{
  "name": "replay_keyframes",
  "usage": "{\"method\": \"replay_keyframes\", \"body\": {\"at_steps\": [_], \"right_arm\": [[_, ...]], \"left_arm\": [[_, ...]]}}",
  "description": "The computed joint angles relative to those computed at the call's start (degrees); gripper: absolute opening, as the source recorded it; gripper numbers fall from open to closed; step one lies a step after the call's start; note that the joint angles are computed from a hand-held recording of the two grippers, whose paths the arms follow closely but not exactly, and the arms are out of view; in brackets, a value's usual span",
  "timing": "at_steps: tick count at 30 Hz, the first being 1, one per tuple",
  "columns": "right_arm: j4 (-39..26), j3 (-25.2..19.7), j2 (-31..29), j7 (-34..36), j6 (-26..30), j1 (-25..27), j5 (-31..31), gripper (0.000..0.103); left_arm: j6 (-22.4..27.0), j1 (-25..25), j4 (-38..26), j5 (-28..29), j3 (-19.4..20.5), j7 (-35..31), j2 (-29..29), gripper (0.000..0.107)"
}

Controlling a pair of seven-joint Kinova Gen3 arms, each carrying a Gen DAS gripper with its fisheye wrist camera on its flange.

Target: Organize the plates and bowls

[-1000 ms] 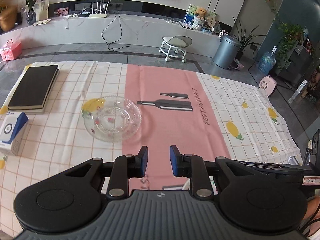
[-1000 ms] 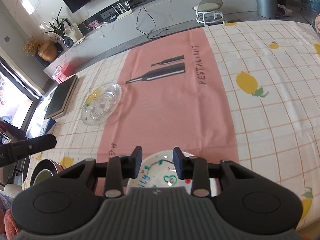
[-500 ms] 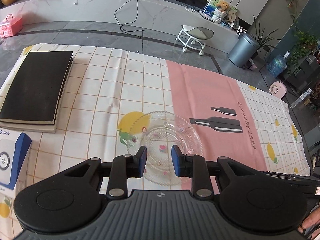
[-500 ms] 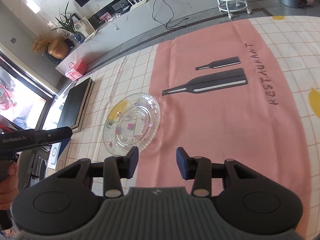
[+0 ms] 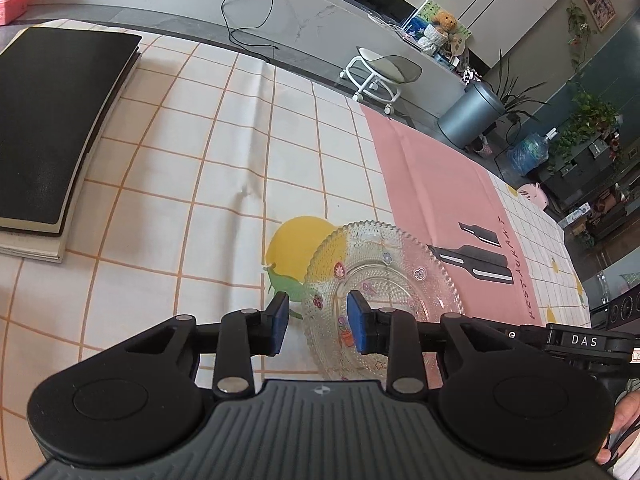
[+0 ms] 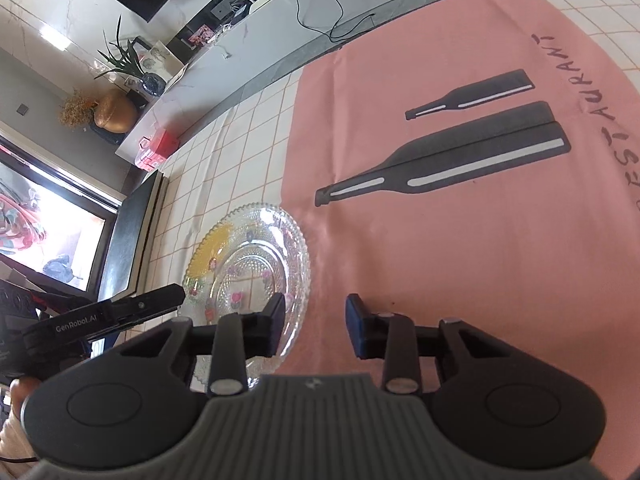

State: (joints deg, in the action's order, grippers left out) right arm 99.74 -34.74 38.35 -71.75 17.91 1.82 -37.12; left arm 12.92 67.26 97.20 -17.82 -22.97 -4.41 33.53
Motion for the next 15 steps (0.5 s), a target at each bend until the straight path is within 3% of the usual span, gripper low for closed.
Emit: {"method": "replay_keyframes", "body": {"at_steps": [5, 7, 9, 11, 12, 15], "right_arm": [[0.6, -5.7, 2.9, 2.5, -2.8, 3.9, -1.6, 0.032], [0.4, -6.5, 3.6, 2.3, -3.4, 3.9, -1.1, 0.024], [0.5, -8.1, 4.7, 2.3, -4.2, 4.7, -0.7, 0.021], [1.2, -10.2, 5.7, 2.2, -6.2, 6.1, -0.2, 0.021], [1.4, -10.9, 6.0, 1.6, -6.7, 6.6, 0.2, 0.019], [1.2, -9.4, 5.4, -2.1, -6.5, 5.6, 1.6, 0.005]], "left_arm": [[-5.9, 2.4, 2.6, 2.0, -3.8, 0.4, 1.1, 0.035], [-6.9, 2.6, 2.9, 3.4, -4.3, -0.8, 1.2, 0.035], [-6.3, 2.3, 2.6, 4.7, -4.1, -2.3, 1.1, 0.034], [-5.8, 2.1, 2.3, 6.3, -4.0, -3.5, 1.2, 0.022], [-5.0, 2.1, 1.9, 7.2, -4.0, -4.0, 1.2, 0.021], [-1.4, 3.2, 0.1, 7.6, -4.8, -4.4, 1.7, 0.015]]}}
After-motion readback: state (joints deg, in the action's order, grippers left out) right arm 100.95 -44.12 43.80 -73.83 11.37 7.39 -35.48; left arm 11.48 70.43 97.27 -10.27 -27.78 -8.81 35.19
